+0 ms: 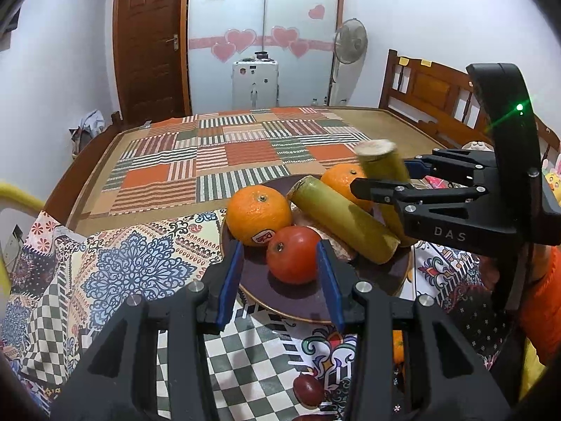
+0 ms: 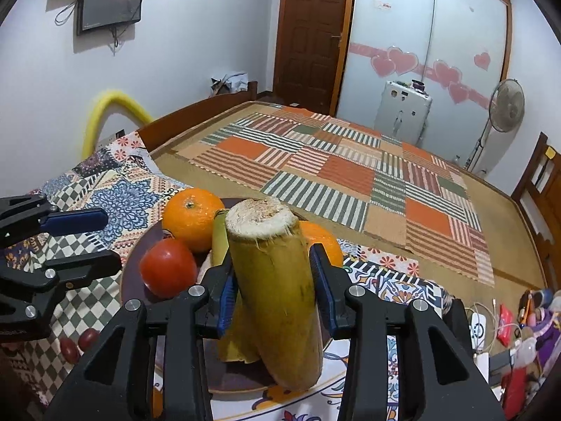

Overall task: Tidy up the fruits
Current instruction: 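Lower the gourd onto the plate with the left gripper while the right gripper releases its gourd there, then move the left gripper to a red grape while the right gripper approaches a mandarin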

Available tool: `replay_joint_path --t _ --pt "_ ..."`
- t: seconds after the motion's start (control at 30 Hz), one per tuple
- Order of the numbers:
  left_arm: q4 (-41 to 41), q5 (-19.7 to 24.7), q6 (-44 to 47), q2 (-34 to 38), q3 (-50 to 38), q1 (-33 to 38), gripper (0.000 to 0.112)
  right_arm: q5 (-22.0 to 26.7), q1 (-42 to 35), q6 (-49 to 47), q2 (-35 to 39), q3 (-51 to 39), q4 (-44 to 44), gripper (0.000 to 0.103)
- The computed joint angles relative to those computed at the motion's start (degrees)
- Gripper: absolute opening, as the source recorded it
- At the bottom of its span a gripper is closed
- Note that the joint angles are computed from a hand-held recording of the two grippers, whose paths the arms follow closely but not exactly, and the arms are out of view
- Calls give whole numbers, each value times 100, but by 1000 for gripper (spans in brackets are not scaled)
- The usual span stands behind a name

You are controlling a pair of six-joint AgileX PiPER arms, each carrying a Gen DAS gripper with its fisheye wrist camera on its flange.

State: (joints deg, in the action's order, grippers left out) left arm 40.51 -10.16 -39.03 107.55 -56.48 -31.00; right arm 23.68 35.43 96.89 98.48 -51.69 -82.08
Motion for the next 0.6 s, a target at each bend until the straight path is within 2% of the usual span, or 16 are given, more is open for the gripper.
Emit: replay_joint_path --t 0.13,0.33,0.5,0.6 --pt "-257 -35 252 -84 124 2 43 46 100 173 -59 33 -115 46" --pt "-625 46 574 -372 357 -15 43 249 414 566 -448 346 -242 46" --pt "-890 45 790 -819 791 -19 43 726 1005 770 -869 629 -81 46" --pt "-1501 57 1373 -1117 1130 -74 43 1149 1494 978 -1047 783 13 46"
